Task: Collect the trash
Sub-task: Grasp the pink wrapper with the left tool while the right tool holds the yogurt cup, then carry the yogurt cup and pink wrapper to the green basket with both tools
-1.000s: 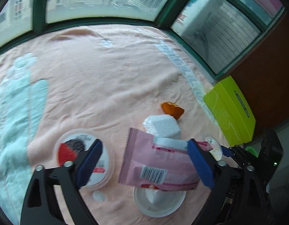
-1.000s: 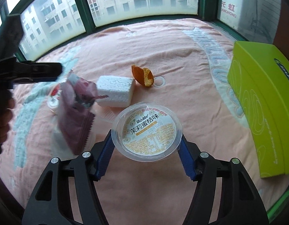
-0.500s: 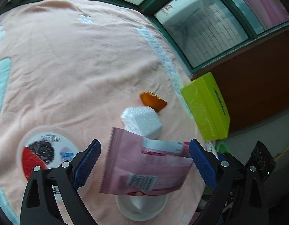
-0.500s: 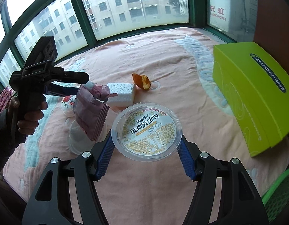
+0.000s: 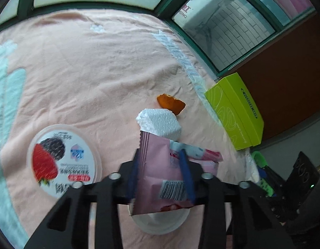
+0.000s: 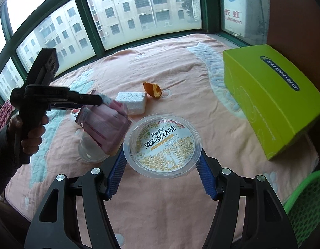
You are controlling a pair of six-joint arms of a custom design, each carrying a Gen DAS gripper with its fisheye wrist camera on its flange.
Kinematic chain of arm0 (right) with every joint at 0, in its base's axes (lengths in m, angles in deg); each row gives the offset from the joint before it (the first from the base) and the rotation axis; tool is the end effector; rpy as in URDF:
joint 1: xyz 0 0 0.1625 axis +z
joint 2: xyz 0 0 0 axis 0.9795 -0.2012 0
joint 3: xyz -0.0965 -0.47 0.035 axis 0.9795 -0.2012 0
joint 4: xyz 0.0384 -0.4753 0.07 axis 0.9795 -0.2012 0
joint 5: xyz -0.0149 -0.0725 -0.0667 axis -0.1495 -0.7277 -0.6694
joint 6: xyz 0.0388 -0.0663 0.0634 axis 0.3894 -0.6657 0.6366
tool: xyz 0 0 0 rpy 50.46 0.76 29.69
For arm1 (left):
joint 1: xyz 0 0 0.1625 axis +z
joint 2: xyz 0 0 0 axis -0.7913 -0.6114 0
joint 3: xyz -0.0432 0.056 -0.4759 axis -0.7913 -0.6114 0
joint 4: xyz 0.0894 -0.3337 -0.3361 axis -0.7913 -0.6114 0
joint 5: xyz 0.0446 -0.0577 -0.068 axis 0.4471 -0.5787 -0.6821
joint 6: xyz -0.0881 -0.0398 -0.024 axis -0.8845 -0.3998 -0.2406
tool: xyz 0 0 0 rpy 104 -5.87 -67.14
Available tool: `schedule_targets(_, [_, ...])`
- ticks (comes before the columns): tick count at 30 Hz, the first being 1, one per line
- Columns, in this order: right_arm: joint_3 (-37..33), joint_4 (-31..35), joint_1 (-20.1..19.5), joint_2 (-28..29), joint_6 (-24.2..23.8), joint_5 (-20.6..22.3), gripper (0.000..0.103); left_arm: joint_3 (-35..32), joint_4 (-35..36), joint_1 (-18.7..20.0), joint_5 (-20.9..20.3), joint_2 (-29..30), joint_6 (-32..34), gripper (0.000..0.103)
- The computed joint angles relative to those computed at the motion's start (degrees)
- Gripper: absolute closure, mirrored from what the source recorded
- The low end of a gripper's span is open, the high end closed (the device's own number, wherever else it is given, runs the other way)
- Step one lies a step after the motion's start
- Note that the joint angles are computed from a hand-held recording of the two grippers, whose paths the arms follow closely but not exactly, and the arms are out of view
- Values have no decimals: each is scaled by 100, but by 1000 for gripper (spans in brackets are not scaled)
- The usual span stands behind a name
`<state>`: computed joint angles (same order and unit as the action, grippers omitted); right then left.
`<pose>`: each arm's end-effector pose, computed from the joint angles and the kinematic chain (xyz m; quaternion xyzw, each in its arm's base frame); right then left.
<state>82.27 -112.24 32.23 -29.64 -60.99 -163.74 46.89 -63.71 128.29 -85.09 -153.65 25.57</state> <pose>0.4029 -0.7644 0.0471 0.4185 -0.8865 0.1381 0.1416 0.0004 -0.7164 0.3913 -0.0579 0.9366 -0.3214 0.1267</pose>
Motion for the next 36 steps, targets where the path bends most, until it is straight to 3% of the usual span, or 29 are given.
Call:
schedule_targets(4, [204,-151,3,-148,43,17,39,283,-161,-280,535,-175,26,80])
schedule_targets(8, [470,-304,-20,-370,97,1,39,551,-270,-585,985,-368,42,82])
schedule_targets(18, [1190,-714,-155,-1040,328,-120,39,947,-645,-1285,1350,-574,67,82])
schedule_targets(36, [2139,-1484,-637,-2113,637,-1106,39,370,-749,-1845,788,524,481,82])
